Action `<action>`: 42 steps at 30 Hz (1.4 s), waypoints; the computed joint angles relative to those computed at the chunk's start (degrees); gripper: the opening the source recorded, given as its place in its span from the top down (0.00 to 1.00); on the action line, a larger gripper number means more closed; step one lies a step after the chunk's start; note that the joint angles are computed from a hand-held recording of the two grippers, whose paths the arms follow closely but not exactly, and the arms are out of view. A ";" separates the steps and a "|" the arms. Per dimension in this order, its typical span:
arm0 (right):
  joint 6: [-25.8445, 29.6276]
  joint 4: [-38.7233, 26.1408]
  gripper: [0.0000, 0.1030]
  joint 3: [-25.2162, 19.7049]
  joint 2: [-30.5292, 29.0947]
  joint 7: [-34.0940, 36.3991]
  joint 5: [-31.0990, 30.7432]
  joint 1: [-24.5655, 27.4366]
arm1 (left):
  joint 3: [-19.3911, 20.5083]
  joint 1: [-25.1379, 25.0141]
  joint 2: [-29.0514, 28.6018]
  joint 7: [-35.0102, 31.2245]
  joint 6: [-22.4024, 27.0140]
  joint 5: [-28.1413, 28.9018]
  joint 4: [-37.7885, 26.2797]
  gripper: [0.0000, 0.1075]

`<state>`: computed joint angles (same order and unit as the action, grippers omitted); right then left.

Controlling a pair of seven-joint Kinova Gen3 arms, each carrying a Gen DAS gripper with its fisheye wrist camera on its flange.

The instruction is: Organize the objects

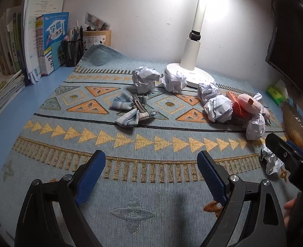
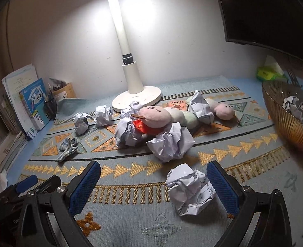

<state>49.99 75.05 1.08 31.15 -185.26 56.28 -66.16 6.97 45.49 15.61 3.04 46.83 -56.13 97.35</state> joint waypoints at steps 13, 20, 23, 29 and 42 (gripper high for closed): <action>12.68 -2.48 0.00 1.92 1.81 -5.73 3.87 -4.94 | -7.12 5.55 -1.33 1.28 -4.02 0.37 1.89 0.16; 16.23 1.51 0.00 6.55 -0.89 -12.18 -1.45 -8.26 | -7.13 4.03 -3.54 5.62 -7.92 -0.47 4.89 0.16; 11.18 4.34 0.00 2.56 -4.50 -7.19 -3.74 -3.60 | -5.63 1.15 -3.96 1.07 -9.26 3.86 4.32 0.16; 1.89 5.37 0.00 -12.13 -5.68 6.79 -4.28 10.63 | 10.27 -12.03 0.51 -12.91 -3.63 8.76 -4.87 0.16; -5.77 0.23 0.35 -8.21 -2.19 28.57 -22.83 14.71 | 27.01 -22.62 20.08 -42.30 4.75 11.77 -31.08 0.16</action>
